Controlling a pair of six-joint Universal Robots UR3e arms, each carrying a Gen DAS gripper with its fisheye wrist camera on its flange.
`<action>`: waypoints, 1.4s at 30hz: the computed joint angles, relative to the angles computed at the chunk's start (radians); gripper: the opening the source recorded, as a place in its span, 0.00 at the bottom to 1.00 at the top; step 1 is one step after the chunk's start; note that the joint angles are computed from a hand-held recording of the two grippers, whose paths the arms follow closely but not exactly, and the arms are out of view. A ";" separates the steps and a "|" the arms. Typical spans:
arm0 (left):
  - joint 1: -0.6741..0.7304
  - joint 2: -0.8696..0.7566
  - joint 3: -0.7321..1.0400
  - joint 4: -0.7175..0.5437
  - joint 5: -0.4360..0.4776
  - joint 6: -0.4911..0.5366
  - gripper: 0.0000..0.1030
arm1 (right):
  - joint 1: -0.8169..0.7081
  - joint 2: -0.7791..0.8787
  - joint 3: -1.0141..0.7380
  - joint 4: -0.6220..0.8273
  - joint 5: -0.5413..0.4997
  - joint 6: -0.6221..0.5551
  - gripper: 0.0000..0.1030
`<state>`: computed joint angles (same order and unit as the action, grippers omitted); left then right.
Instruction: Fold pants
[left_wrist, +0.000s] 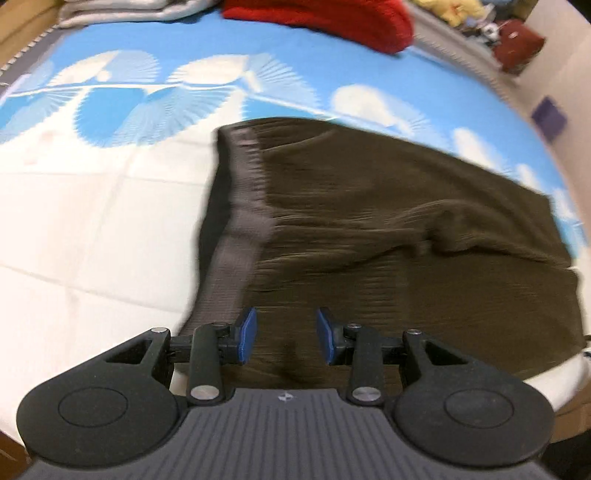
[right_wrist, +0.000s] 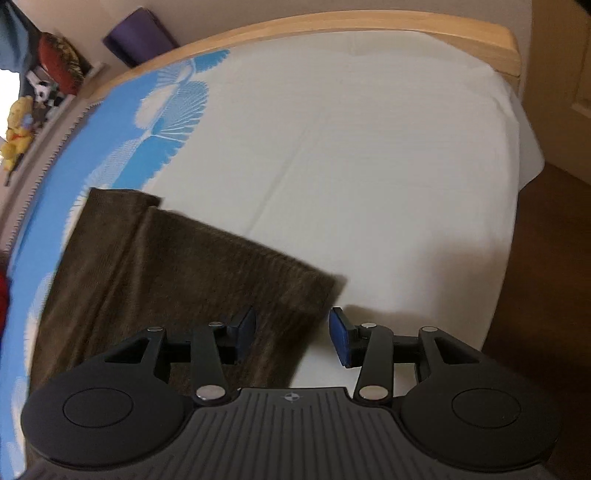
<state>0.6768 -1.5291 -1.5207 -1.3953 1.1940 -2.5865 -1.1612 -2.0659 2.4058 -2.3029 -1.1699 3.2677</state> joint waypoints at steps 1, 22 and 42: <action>-0.006 -0.013 -0.007 0.029 0.022 -0.016 0.40 | 0.000 0.016 -0.008 0.011 0.003 0.018 0.45; -0.080 -0.197 -0.053 0.219 0.256 -0.036 0.45 | 0.069 0.024 -0.038 -0.036 -0.089 0.054 0.07; -0.064 -0.061 -0.074 0.052 0.289 0.196 0.09 | -0.030 -0.052 -0.024 -0.042 -0.131 0.062 0.06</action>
<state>0.6126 -1.5896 -1.5952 -1.3430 1.4833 -2.3910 -1.1914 -2.1177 2.3817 -2.3452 -1.3006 3.3296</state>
